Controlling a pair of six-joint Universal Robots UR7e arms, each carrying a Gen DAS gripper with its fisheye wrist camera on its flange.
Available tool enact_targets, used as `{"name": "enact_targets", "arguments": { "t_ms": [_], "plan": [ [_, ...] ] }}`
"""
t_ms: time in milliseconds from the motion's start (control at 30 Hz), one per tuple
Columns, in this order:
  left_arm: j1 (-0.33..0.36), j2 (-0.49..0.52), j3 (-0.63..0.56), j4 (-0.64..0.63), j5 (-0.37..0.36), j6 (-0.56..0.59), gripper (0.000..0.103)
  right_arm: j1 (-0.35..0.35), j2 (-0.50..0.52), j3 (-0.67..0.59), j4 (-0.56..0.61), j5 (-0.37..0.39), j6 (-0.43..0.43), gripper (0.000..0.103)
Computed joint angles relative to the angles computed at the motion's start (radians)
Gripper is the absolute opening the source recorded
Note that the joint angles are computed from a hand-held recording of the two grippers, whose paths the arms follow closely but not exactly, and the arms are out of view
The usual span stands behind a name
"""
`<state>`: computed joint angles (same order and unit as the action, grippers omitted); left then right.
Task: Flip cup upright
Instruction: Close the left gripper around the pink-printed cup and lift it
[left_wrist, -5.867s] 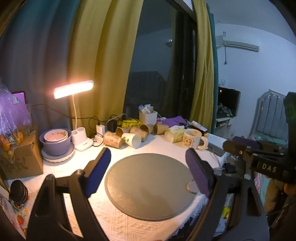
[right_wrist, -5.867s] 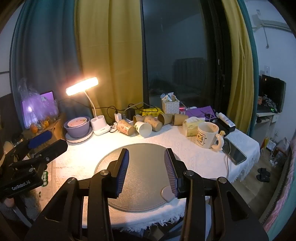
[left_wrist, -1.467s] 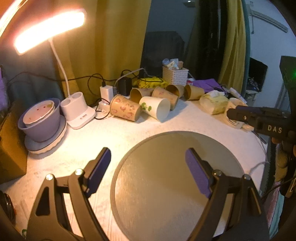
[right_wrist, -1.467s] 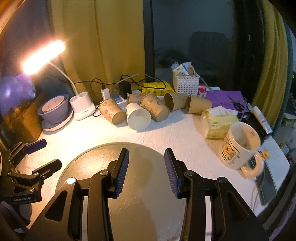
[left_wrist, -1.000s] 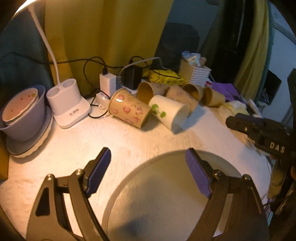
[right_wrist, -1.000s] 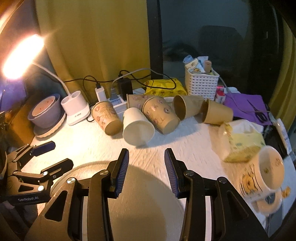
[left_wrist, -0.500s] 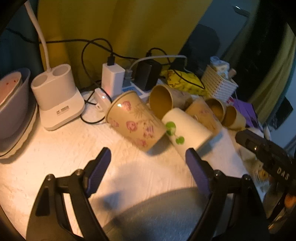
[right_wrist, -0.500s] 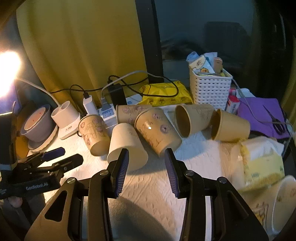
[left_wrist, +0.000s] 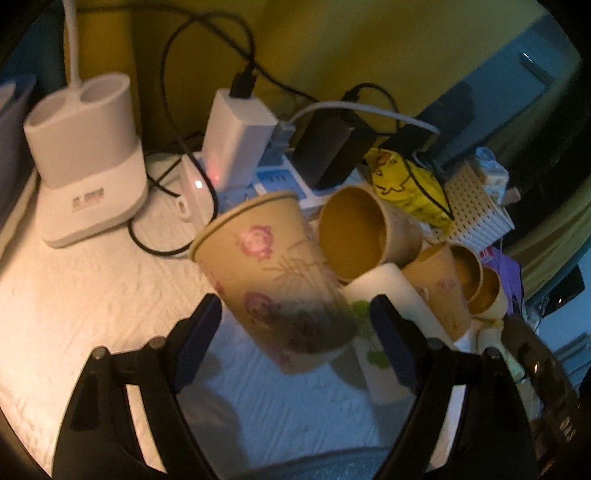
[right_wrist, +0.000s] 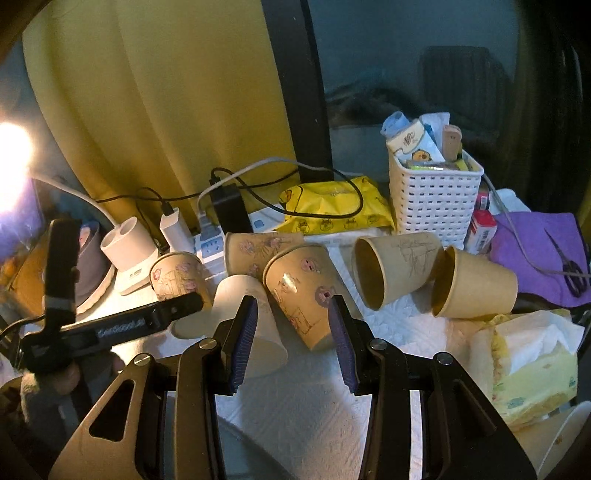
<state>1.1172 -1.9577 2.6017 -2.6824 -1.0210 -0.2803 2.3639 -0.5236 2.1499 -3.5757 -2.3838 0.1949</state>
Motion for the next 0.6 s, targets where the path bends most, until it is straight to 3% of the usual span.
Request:
{"name": "enact_targets", "arguments": {
  "t_ms": [167, 333, 467, 600],
  "plan": [
    [0.038, 0.035, -0.018, -0.016, -0.028, 0.032, 0.072, -0.002, -0.005, 0.006, 0.006, 0.001, 0.008, 0.042],
    [0.015, 0.005, -0.009, 0.025, -0.033, 0.052, 0.067, 0.010, -0.010, 0.004, 0.031, -0.007, 0.022, 0.042],
    [-0.022, -0.068, 0.001, 0.106, -0.047, 0.064, 0.065, 0.031, -0.016, -0.004, 0.077, -0.022, 0.050, 0.042],
    [-0.109, -0.216, 0.024, 0.244, -0.016, 0.065, 0.065, 0.065, -0.027, -0.009, 0.123, -0.036, 0.091, 0.042]
  ]
}}
